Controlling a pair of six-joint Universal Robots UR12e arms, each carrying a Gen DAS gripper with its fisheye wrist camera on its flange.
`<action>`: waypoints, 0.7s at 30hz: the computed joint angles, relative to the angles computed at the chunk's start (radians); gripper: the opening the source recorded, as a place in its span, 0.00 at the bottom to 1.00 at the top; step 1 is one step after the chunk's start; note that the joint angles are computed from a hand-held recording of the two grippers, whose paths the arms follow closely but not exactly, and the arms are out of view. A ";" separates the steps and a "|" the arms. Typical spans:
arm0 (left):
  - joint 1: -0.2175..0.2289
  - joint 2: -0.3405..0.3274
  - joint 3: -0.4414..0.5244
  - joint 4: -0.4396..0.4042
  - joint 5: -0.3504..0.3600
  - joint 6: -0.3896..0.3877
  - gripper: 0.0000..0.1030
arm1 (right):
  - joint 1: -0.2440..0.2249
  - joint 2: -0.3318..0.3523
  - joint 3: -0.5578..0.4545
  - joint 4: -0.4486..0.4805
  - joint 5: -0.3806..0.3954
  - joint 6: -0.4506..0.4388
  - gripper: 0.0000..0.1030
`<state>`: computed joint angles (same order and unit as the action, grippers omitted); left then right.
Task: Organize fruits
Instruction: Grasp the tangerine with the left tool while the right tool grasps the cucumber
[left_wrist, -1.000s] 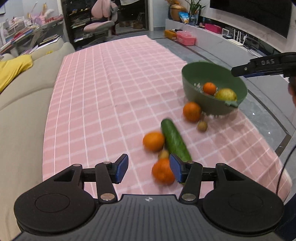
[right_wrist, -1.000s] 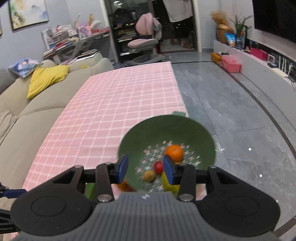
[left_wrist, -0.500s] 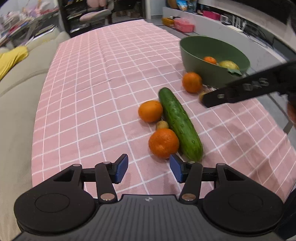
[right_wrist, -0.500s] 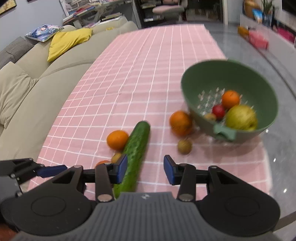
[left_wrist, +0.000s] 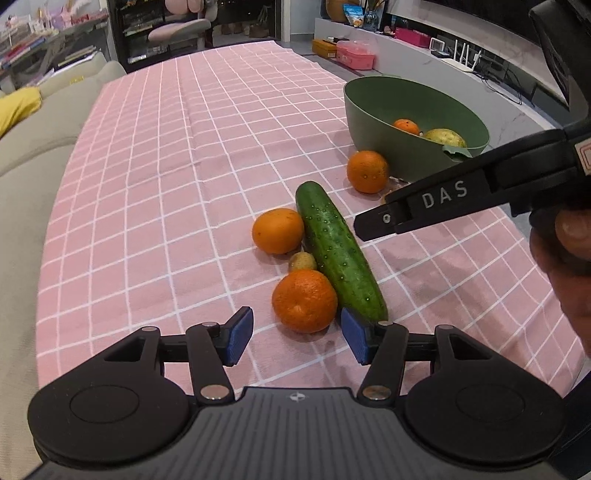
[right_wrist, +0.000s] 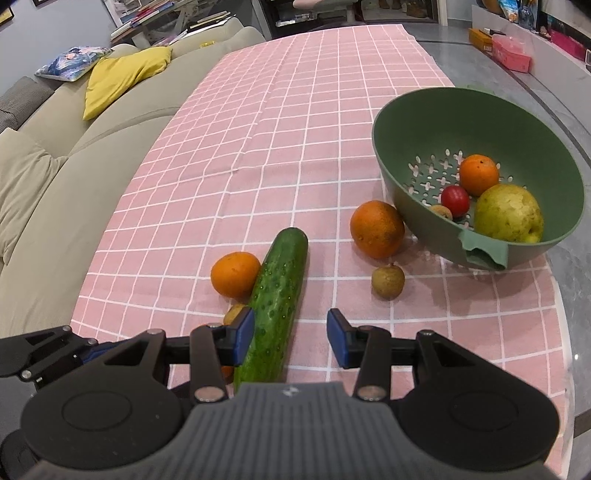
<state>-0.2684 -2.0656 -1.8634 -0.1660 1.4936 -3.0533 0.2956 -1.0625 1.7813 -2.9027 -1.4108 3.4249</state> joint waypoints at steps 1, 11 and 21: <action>0.001 -0.002 0.002 -0.001 -0.006 -0.004 0.63 | 0.000 0.002 -0.002 0.002 0.002 0.000 0.40; 0.002 -0.033 0.027 -0.012 -0.017 -0.032 0.64 | 0.009 0.028 -0.034 0.022 -0.002 -0.009 0.40; 0.014 -0.043 0.029 0.008 -0.055 -0.056 0.71 | 0.014 0.053 -0.062 0.050 -0.003 -0.010 0.40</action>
